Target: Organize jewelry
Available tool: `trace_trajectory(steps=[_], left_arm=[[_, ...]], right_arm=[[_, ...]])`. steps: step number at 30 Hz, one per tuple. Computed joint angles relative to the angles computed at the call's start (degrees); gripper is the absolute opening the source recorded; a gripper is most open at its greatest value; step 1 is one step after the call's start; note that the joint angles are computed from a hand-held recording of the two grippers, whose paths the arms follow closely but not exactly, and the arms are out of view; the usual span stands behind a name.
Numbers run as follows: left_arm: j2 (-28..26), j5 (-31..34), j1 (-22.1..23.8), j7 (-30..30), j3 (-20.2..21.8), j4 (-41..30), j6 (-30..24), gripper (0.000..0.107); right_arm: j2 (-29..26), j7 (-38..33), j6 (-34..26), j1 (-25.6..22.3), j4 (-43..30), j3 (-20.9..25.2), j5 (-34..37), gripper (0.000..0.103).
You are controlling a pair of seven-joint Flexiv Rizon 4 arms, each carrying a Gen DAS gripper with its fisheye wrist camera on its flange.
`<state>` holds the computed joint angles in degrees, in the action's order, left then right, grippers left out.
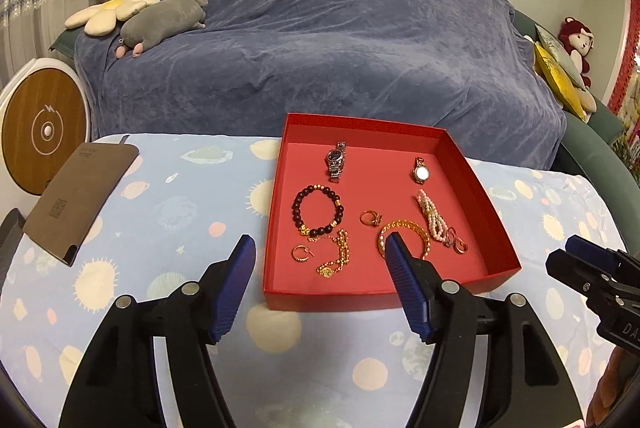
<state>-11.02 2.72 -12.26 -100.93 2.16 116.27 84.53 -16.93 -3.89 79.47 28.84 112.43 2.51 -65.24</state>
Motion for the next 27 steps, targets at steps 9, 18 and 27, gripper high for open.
trace_trajectory(steps=[9, 18, 27], left_arm=[[5.12, 3.98, -0.79, -4.37, 0.13, 4.32, -1.88, 0.075], [5.97, 13.34, -0.16, -13.39, -0.48, 2.31, -6.23, 0.077], [6.14, 12.98, 0.56, -14.26, -1.48, 0.76, -8.02, 0.078]], right_arm=[[2.51, 2.89, -2.68, 0.74, 4.03, 2.14, -0.18, 0.073], [2.29, 2.29, -6.82, 1.08, 2.63, 4.17, 1.59, 0.081], [2.03, 0.55, -9.67, 2.4, 0.09, 3.91, 5.82, 0.088]])
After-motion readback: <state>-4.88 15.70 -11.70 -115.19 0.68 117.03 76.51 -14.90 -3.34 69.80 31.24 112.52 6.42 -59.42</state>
